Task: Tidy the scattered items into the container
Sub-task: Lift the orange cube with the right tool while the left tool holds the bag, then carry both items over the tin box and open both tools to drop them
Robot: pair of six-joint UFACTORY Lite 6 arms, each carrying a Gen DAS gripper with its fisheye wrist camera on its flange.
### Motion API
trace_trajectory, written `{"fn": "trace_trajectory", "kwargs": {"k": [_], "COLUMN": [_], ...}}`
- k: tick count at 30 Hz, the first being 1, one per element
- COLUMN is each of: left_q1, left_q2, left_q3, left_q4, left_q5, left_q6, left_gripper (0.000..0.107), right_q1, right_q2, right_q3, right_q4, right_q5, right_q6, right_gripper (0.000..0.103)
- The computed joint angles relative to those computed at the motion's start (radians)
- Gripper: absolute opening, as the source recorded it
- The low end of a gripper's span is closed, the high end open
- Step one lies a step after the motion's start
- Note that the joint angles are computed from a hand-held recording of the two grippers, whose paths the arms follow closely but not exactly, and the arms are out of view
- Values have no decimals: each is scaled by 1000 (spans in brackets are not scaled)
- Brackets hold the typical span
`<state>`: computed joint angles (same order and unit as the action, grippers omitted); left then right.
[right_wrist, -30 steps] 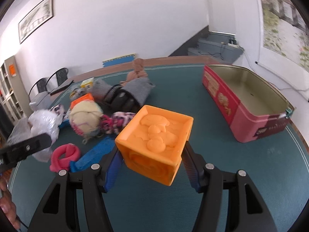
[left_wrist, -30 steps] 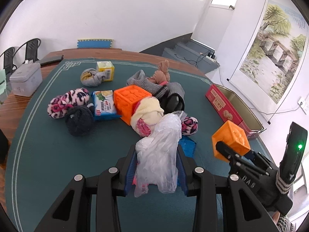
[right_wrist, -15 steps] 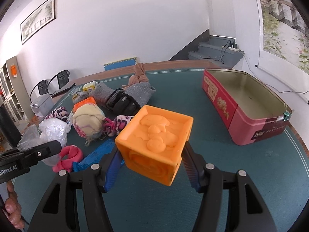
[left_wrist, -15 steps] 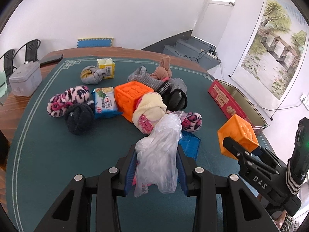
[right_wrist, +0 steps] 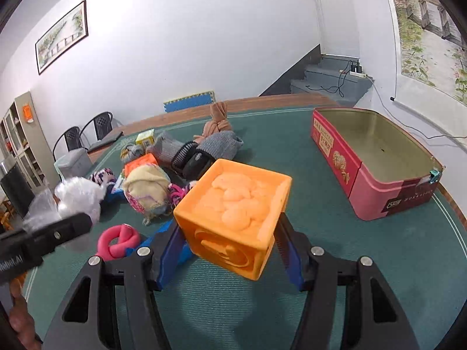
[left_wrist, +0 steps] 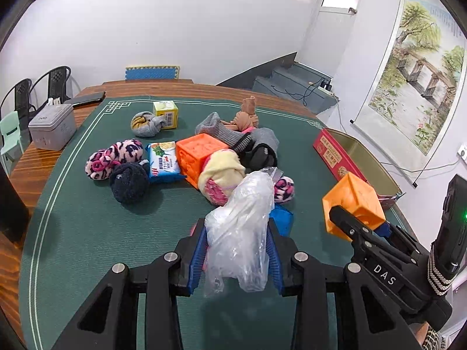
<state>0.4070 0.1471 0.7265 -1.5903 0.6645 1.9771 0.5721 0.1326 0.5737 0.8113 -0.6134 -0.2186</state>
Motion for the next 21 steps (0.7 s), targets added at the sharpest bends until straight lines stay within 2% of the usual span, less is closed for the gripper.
{"fn": "trace_trajectory", "kwargs": {"k": [7,13,21], "left_q1": [-76,-191,-427], "left_q2": [-72,-100,-86], "left_q3": [-61,-85,-72], "left_q4": [-43,-125,-304], "left_q5": [-31,-102,-245], "left_q6": [2,21,82], "left_gripper": [39,39,39], "right_q1": [-4,-41,-294], "right_q2": [-78,-205,-397], "right_q3": [-37,-127,-251], "right_q4": [-4,4,-197], "right_q5": [22,35,134], "right_q6": [-7,-67,-52], "right_gripper": [64,65,65]}}
